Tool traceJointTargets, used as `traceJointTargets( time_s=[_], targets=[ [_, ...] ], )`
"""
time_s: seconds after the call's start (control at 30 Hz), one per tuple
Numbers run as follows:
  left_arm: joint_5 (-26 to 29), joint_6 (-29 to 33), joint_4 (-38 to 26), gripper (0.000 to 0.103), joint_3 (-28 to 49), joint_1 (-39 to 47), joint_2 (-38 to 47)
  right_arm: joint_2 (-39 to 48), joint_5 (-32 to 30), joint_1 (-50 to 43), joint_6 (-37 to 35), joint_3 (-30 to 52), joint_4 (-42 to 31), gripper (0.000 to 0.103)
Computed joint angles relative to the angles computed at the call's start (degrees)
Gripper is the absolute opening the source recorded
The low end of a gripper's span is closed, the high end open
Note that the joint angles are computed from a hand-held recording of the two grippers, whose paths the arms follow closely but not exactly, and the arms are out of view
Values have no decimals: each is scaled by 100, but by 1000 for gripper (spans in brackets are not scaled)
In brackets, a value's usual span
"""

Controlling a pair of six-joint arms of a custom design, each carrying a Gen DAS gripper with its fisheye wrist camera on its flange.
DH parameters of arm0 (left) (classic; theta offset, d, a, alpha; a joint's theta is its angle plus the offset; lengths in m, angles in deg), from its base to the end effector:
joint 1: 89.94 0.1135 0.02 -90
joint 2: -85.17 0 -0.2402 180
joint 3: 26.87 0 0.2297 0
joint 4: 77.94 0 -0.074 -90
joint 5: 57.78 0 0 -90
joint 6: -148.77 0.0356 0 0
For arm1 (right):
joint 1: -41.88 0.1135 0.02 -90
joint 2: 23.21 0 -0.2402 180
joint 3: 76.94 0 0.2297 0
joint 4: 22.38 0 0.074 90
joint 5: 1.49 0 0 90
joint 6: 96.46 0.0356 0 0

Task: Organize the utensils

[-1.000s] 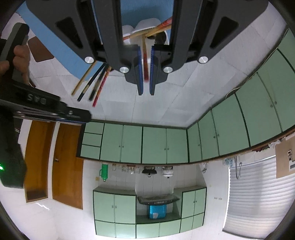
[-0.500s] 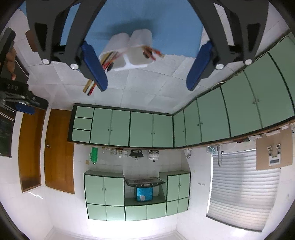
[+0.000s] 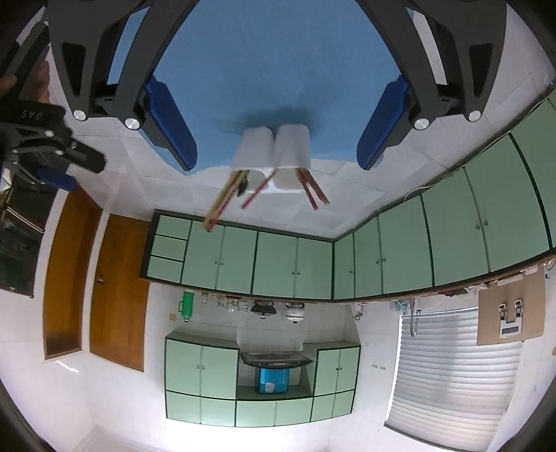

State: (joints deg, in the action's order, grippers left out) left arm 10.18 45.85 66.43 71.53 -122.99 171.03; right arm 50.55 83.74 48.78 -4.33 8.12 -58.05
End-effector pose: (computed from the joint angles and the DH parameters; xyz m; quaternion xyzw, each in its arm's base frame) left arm 0.2800 -0.1662 0.3610 0.0394 0.8247 -0.0645 0.5604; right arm 0.2754 0.0363 0.3440 -0.0575 0.8380 0.0775 0.5370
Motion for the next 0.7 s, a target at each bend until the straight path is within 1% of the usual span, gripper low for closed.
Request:
traceJointTargets(
  time_s=[0.13, 0.23, 0.37, 0.47, 0.7],
  targets=[
    [-317, -136, -145, 92, -299, -363, -460, -398, -94, 89, 127, -34, -311, 97],
    [-451, -193, -347, 92, -219, -554, -581, -762, -85, 166, 148, -101, -477, 97],
    [-840, -136, -583, 92, -148, -935, -772, -1220, -152, 233, 195, -115, -697, 97],
    [-1072, -138, -736, 92, -99, -1143, -887, -1438, -185, 283, 201, -45, -873, 97],
    [-1543, -248, -964, 92, -104, -1588, -1183, -1832, 1, 521, 124, 51, -1182, 97]
  ],
)
